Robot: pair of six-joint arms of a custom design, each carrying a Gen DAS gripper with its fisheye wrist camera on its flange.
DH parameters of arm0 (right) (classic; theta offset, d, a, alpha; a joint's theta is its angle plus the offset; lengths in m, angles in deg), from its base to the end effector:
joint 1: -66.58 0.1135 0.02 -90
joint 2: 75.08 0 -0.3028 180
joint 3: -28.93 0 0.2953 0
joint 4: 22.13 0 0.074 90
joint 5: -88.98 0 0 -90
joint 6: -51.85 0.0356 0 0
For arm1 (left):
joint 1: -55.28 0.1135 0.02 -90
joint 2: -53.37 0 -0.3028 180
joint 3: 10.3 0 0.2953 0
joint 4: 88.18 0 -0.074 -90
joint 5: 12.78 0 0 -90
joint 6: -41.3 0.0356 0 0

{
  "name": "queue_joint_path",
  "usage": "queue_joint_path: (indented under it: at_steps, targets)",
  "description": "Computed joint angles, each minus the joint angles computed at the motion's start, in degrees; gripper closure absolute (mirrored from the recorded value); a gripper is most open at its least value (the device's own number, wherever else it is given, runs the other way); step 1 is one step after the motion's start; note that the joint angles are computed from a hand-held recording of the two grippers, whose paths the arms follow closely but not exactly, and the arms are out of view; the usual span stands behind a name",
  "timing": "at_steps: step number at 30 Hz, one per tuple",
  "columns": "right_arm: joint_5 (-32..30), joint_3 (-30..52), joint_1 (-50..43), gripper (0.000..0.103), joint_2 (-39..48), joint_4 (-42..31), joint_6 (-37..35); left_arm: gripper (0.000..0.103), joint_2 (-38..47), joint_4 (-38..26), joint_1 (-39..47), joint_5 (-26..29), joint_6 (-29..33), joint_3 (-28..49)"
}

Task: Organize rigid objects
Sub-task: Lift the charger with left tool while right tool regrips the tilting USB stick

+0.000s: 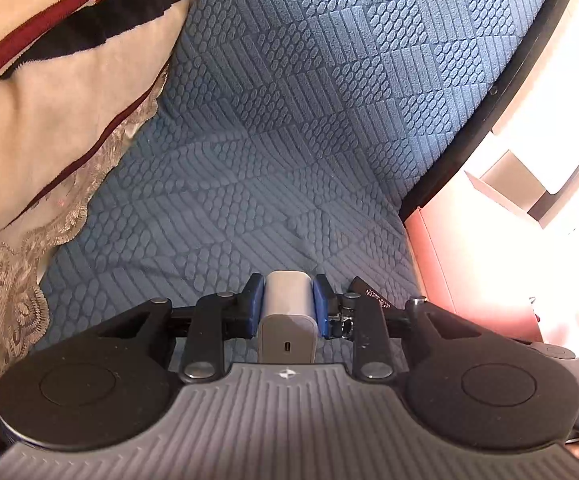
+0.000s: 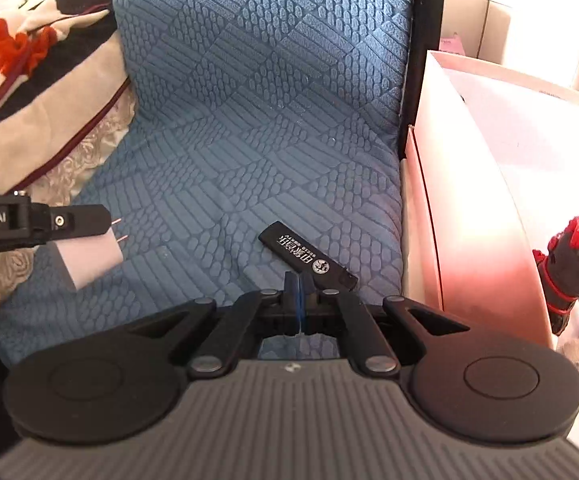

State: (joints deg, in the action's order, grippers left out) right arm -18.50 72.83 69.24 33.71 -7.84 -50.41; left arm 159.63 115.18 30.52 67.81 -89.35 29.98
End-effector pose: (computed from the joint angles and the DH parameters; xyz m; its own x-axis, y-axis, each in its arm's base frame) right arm 0.3105 0.0251 0.0493 -0.7045 -0.2355 -0.6695 -0.3933 0.9148 0.0920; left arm 0.2797 -0.1226 0.0606 -0.6645 -0.4013 -0.6304 -0.1700 0.9027 -0.3954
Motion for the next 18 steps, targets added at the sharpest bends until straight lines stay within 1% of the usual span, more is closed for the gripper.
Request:
queue_joint_path:
  at_steps: [5,7,9,10,11,12,13,15,17,18]
  targets:
    - [-1.3,0.8,1.2,0.097,0.7,-0.1,-1.4,0.072,0.6,-0.3,0.6,0.7,0.0,0.4]
    - [-0.1,1.4,1.9,0.096,1.8,1.0,-2.5,0.072,1.0,-0.2,0.8,0.9,-0.1,0.5]
    - [3.2,2.6,3.2,0.091,3.5,1.6,-3.5,0.072,1.2,-0.2,1.0,1.1,-0.3,0.7]
    - [4.3,3.6,3.6,0.084,4.6,1.5,-4.3,0.072,1.3,-0.3,1.1,1.2,-0.3,0.9]
    - [4.8,4.8,3.8,0.073,5.6,1.0,-4.7,0.072,1.4,-0.3,1.2,1.3,-0.3,0.9]
    - [5.1,5.8,3.9,0.069,6.5,0.7,-4.9,0.072,1.4,-0.3,1.3,1.5,-0.3,1.0]
    - [5.3,6.6,3.9,0.067,7.3,0.4,-5.2,0.072,1.5,-0.2,1.4,1.6,-0.4,1.0]
    - [5.9,8.2,4.2,0.067,8.9,-0.1,-5.9,0.072,1.7,-0.1,1.6,1.9,-0.6,1.0]
    - [7.1,8.8,4.7,0.064,10.4,0.7,-7.6,0.072,1.8,-0.1,1.8,2.1,-0.7,1.1]
    - [6.6,8.6,4.6,0.064,10.8,1.9,-8.2,0.072,1.9,-0.1,1.8,2.2,-0.8,1.2]
